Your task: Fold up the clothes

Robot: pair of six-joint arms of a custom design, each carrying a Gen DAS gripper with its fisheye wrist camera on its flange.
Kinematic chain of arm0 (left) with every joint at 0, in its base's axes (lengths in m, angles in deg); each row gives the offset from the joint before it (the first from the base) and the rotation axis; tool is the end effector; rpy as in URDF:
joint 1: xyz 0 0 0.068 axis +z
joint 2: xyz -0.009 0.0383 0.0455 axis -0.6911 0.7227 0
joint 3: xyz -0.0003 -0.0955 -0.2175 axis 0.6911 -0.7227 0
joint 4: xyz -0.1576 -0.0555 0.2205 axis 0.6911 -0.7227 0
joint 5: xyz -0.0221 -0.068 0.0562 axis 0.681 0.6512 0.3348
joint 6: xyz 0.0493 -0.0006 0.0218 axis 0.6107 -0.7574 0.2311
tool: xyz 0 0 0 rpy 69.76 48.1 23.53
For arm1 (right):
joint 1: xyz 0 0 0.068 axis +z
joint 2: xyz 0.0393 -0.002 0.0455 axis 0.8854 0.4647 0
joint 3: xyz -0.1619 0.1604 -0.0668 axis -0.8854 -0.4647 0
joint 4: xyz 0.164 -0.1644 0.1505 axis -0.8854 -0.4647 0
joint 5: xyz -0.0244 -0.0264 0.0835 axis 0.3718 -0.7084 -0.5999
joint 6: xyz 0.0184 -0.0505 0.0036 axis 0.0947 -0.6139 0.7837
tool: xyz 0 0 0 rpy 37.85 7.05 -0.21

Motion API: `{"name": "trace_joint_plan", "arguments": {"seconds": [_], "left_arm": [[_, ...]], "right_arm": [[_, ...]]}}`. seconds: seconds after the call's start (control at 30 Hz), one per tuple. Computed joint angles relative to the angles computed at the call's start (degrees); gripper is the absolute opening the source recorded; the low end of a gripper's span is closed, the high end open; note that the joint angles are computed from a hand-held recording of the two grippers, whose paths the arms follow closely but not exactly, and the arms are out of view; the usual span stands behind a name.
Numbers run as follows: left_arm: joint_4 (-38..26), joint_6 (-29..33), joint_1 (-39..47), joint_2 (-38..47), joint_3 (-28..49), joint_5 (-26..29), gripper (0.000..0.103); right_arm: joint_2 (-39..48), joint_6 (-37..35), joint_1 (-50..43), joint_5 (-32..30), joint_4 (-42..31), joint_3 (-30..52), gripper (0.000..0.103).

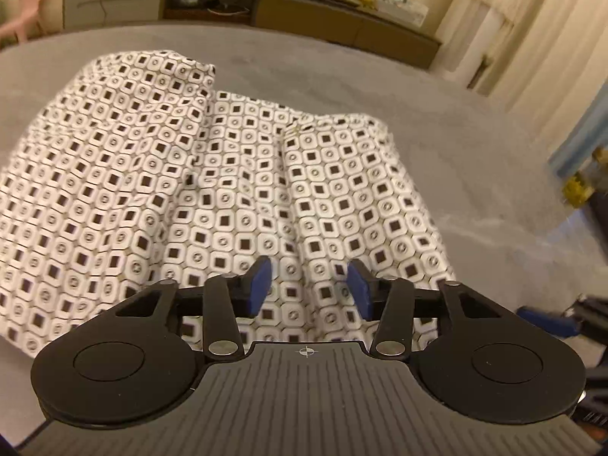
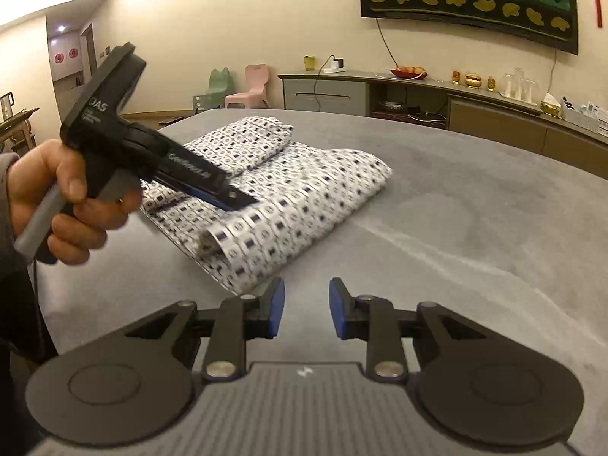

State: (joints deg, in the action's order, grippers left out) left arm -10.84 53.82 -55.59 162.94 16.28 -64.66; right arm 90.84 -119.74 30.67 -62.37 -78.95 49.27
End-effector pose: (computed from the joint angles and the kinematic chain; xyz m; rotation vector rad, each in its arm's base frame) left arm 0.3322 -0.0768 0.1594 -0.0010 2.4380 -0.4580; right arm 0.2352 -0.1126 0.2080 -0.6779 2.1261 0.4510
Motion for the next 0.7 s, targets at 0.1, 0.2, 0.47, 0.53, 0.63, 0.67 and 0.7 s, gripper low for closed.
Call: {"name": "trace_joint_plan", "arguments": {"seconds": [0.1, 0.2, 0.47, 0.53, 0.63, 0.67, 0.7], "left_arm": [[0.6, -3.5, 2.5, 2.6, 2.1, 5.5, 0.041], [1.4, -6.6, 4.6, 4.6, 3.5, 10.4, 0.043], [-1.6, -5.7, 6.7, 8.4, 8.4, 13.8, 0.005], [-0.9, -5.5, 7.2, 9.2, 8.8, 13.5, 0.0], [2.0, -9.2, 9.0, 8.5, 7.9, 14.1, 0.0], [2.8, -9.8, 9.5, 8.0, 8.1, 13.5, 0.0], [3.4, -10.3, 10.1, 7.6, 8.5, 12.8, 0.0]], "right_arm": [[-3.7, 8.4, 4.0, 2.5, 8.1, -3.8, 0.035], [-7.1, 16.4, 9.3, 7.3, 17.2, -6.7, 0.035], [1.6, 8.8, 25.6, 25.2, 19.7, 2.5, 0.034], [4.1, 9.2, 26.1, 24.4, 19.9, 3.8, 0.034], [7.4, 12.6, 24.6, 19.1, 18.4, 6.2, 0.036], [8.4, 14.0, 24.1, 17.6, 17.9, 7.1, 0.036], [9.4, 15.3, 23.8, 16.2, 17.4, 8.0, 0.037]]}}
